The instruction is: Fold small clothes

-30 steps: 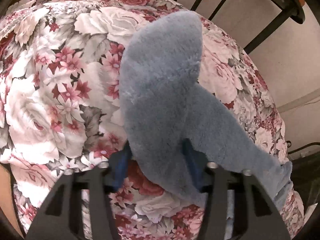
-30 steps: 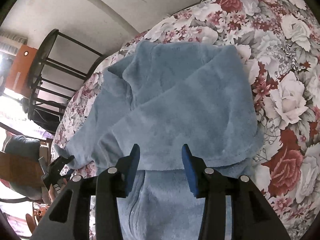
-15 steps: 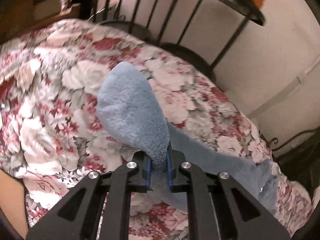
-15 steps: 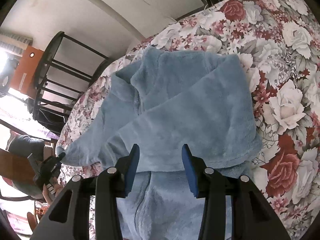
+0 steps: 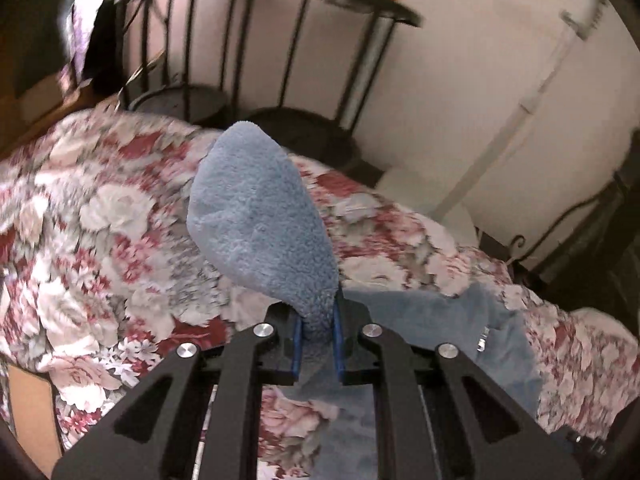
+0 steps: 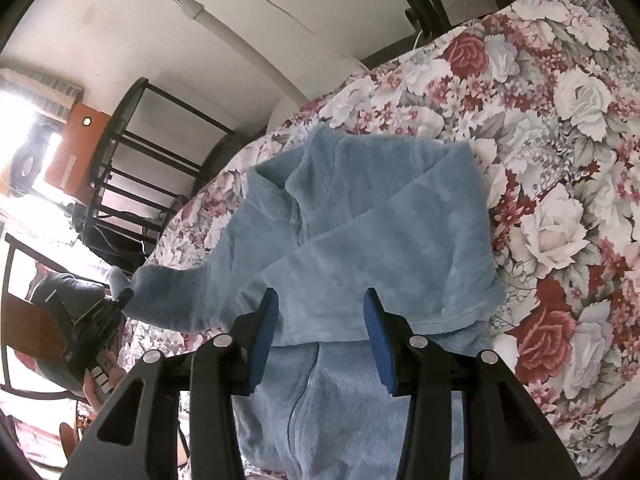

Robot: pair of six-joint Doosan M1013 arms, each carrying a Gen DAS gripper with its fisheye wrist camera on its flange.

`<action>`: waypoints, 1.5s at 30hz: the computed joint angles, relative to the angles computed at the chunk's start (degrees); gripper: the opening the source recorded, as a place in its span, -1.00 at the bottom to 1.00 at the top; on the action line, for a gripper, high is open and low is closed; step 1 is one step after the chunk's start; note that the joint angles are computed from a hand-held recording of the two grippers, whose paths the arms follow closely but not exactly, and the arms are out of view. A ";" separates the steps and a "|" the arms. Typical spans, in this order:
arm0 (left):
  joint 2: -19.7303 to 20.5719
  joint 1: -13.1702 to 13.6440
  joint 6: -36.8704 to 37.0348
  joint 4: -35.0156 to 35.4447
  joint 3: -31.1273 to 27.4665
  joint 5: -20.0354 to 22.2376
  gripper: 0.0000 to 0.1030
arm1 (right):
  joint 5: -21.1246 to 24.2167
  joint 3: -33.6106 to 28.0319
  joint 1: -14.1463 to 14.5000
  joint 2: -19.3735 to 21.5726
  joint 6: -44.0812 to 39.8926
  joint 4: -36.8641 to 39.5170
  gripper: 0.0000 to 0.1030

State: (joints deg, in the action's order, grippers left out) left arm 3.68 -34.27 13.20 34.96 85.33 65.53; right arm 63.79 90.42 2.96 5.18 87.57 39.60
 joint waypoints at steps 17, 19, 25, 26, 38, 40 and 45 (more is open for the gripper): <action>8.82 -7.17 13.87 -1.43 -10.03 0.69 -0.80 | 0.58 1.06 -4.42 -1.77 -0.75 1.40 -0.13; 10.09 -7.84 15.82 -2.24 -10.96 0.85 -0.80 | 0.66 1.14 -4.77 -1.75 -0.81 1.47 -0.13; 14.95 -9.91 23.22 -6.81 -13.75 2.32 -0.72 | 0.70 1.52 -5.75 -1.61 -0.31 1.86 -0.11; 16.05 -10.25 24.81 -7.98 -14.39 3.42 -0.64 | 0.66 1.57 -5.78 -1.54 -0.24 1.94 -0.10; 15.85 -12.01 23.90 -2.00 -13.51 5.99 0.85 | -0.70 0.73 -2.42 1.04 2.78 0.93 -0.10; 14.50 -10.18 19.29 -2.41 -12.01 6.48 0.85 | -0.84 0.38 -1.24 1.75 3.58 -0.40 -0.10; 14.05 -5.95 13.65 -5.44 -8.95 12.56 0.85 | -2.95 0.72 0.47 3.65 7.74 -4.00 -0.14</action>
State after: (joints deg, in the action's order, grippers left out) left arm 17.73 -40.22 26.84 29.51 76.38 78.09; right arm 60.84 91.14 3.43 8.83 95.32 35.60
